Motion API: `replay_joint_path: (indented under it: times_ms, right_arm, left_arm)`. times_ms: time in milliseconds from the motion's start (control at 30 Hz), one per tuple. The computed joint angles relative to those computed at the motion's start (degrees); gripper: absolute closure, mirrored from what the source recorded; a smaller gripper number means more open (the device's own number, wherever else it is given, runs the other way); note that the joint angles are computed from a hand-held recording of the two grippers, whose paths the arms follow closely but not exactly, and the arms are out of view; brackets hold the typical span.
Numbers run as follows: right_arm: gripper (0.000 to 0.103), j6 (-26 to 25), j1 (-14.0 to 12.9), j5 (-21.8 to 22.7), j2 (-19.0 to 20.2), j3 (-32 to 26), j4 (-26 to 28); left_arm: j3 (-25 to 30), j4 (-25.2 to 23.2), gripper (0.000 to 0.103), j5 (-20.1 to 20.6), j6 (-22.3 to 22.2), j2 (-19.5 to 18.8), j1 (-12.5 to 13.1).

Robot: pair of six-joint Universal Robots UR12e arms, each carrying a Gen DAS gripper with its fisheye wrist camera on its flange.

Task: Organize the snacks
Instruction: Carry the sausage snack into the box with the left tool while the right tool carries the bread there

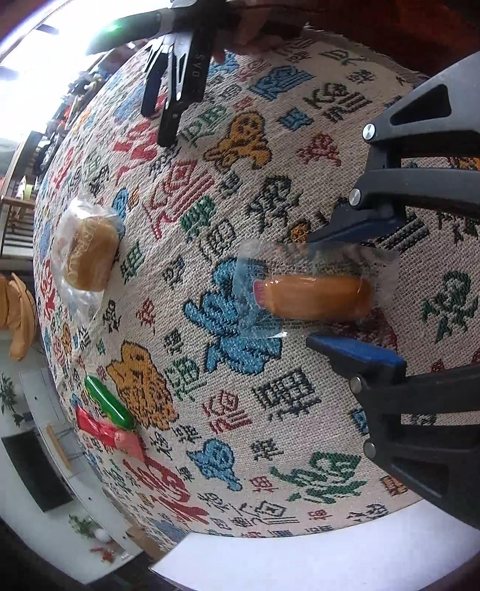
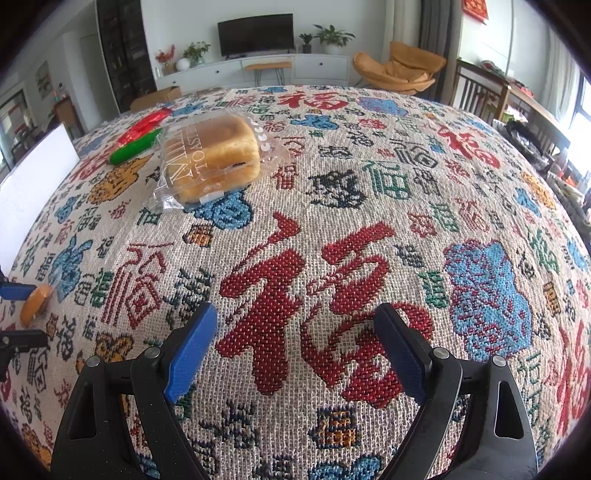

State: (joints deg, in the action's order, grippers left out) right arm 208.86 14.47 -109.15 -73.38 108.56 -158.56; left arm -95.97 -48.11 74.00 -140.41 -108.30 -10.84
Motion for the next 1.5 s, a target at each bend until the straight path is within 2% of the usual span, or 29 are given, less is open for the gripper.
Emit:
replay_joint_path:
  times_ms: [67,100,200,300,367,433,467,567,633,733,767,800,833,900,967,1067,1167,1267,1400,1500]
  right_arm:
    - [0.013,0.0,0.0,0.0,-0.1,0.1,-0.1]
    - [0.013,0.0,-0.1,0.0,-0.1,0.1,-0.1]
    - [0.013,0.0,-0.2,0.4,-0.2,0.3,-0.4]
    - [0.012,-0.1,-0.3,1.0,-0.3,0.4,-0.7]
    - [0.012,-2.3,-1.1,4.5,-0.6,0.2,0.1]
    - [0.012,-3.1,-3.1,11.2,-1.1,-0.5,-0.7]
    - [0.013,-3.5,-3.6,12.3,-1.1,-1.4,-1.1]
    - [0.013,-7.3,-3.9,11.7,0.7,-7.0,-0.6]
    - [0.013,-9.3,-4.5,14.0,3.5,-12.7,5.7]
    - [0.013,-10.5,-4.6,13.8,8.9,-21.2,17.9]
    - [0.012,-10.6,-4.7,14.2,10.2,-22.7,20.4]
    - [0.016,-10.5,-4.9,14.6,11.1,-23.7,22.7]
    - [0.016,-10.0,-5.0,14.9,11.3,-23.8,23.3]
    - [0.029,-7.2,-5.3,15.9,10.0,-21.5,19.3]
    - [0.029,-5.8,-5.4,17.9,8.1,-19.4,16.5]
    - [0.029,-7.3,-4.5,18.3,5.6,-18.0,13.9]
    - [0.029,-8.2,-3.6,21.0,4.0,-18.3,11.8]
    - [0.029,-9.5,-1.8,23.8,4.4,-21.1,9.3]
    - [0.029,-11.3,1.2,27.0,5.8,-25.7,6.7]
    - [0.029,-13.3,3.7,30.4,8.2,-30.9,7.1]
  left_arm:
    - [-1.1,2.3,0.075,-1.5,-2.5,0.6,0.7]
    - [-0.8,1.4,0.076,-2.4,-4.3,0.5,1.2]
    - [0.0,-0.3,0.078,-6.9,-8.5,-0.3,3.1]
    - [-1.3,1.8,0.079,-8.9,-10.6,0.0,4.1]
    - [-2.1,3.5,0.079,-8.6,-10.7,0.3,4.0]
    - [-3.0,5.2,0.079,-8.9,-11.3,0.6,4.0]
    - [-3.4,5.7,0.079,-9.7,-11.9,0.7,4.4]
    - [-4.0,6.2,0.079,-12.6,-14.8,0.8,5.5]
    - [-3.9,6.3,0.079,-13.9,-16.5,0.7,5.8]
    - [-4.2,7.4,0.079,-14.9,-18.7,0.7,5.9]
    - [-4.3,7.7,0.079,-15.2,-19.4,0.8,6.0]
    - [-4.6,8.2,0.079,-15.5,-20.2,0.9,6.1]
    - [-5.0,8.9,0.08,-16.2,-20.9,1.1,6.5]
    - [-5.8,10.3,0.08,-18.6,-22.7,1.6,7.4]
    - [-6.7,12.1,0.08,-21.0,-24.1,2.3,8.3]
    - [-8.0,13.6,0.08,-26.2,-26.8,3.5,10.0]
    - [-9.1,16.4,0.08,-30.8,-29.9,5.1,11.7]
    - [-9.5,19.0,0.08,-33.5,-32.6,6.4,13.2]
    - [-9.8,23.9,0.08,-37.9,-38.0,8.5,16.8]
    - [-9.6,26.0,0.08,-35.7,-38.5,10.6,19.8]
